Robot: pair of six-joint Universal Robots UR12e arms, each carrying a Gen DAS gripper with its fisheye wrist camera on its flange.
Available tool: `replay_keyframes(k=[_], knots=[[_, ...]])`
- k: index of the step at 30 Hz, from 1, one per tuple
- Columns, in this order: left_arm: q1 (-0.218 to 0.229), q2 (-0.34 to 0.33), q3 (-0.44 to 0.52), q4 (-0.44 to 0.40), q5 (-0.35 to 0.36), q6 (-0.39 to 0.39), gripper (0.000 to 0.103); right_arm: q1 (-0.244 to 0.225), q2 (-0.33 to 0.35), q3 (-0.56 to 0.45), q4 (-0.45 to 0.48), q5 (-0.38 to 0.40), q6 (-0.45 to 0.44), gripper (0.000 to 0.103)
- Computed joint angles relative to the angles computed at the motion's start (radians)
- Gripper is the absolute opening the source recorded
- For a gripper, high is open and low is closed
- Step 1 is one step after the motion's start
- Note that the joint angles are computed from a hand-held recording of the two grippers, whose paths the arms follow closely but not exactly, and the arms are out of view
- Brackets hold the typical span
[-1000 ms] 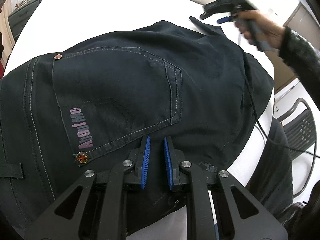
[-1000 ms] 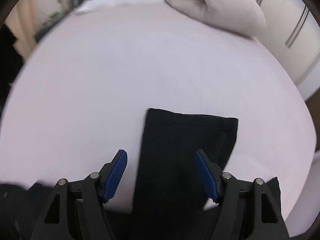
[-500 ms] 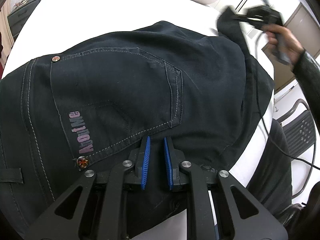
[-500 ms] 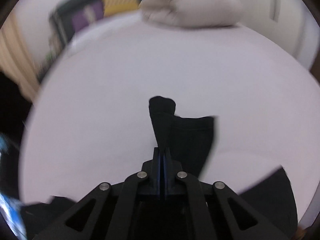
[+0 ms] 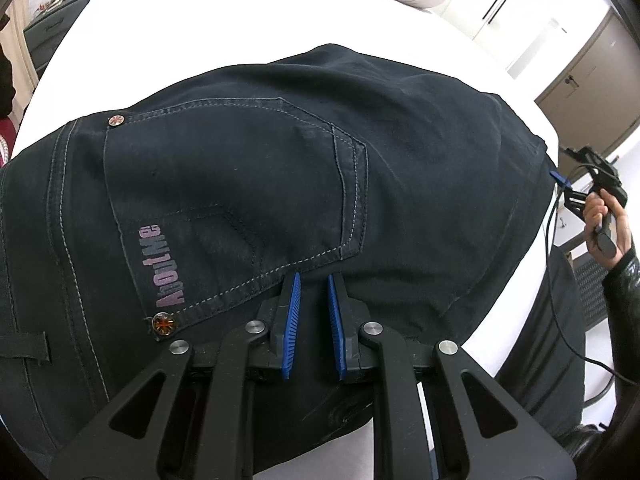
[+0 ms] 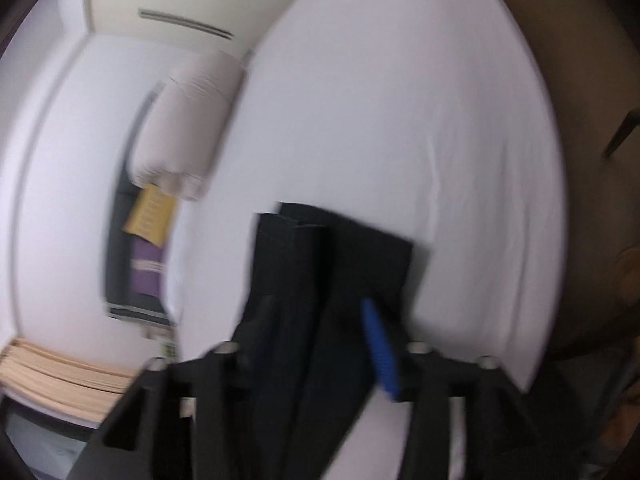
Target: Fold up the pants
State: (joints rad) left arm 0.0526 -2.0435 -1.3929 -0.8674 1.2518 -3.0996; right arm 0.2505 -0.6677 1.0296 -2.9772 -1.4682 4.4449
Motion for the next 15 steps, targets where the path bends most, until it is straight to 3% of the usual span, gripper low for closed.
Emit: replay_keyframes(k=[2,5,7,10,12,13,15], knots=[[-0.005,-0.003,0.008,-0.007,0.016,0.002,0.014,-0.001,0.031,-0.056,0.011,0.048,-0.009,0.062],[-0.009,-0.005,0.014,-0.009,0.027,-0.008,0.014,-0.002,0.076,-0.157,0.125,0.084,-0.017,0.062],[-0.010,-0.005,0.014,-0.008,0.028,-0.018,0.014,0.002,0.130,-0.273,0.207,0.079,-0.010,0.062],[-0.010,-0.006,0.015,-0.010,0.027,-0.025,0.014,0.013,0.168,-0.350,0.266,0.059,-0.010,0.061],[-0.009,-0.006,0.015,-0.011,0.024,-0.025,0.014,0.011,0.191,-0.401,0.299,0.067,-0.036,0.041],[-0.008,-0.006,0.014,-0.009,0.019,-0.030,0.014,0.014,0.175,-0.376,0.308,0.065,-0.043,0.009],[-0.001,-0.003,0.006,-0.003,0.005,-0.034,0.014,0.012,0.143,-0.307,0.251,0.045,-0.026,0.005]])
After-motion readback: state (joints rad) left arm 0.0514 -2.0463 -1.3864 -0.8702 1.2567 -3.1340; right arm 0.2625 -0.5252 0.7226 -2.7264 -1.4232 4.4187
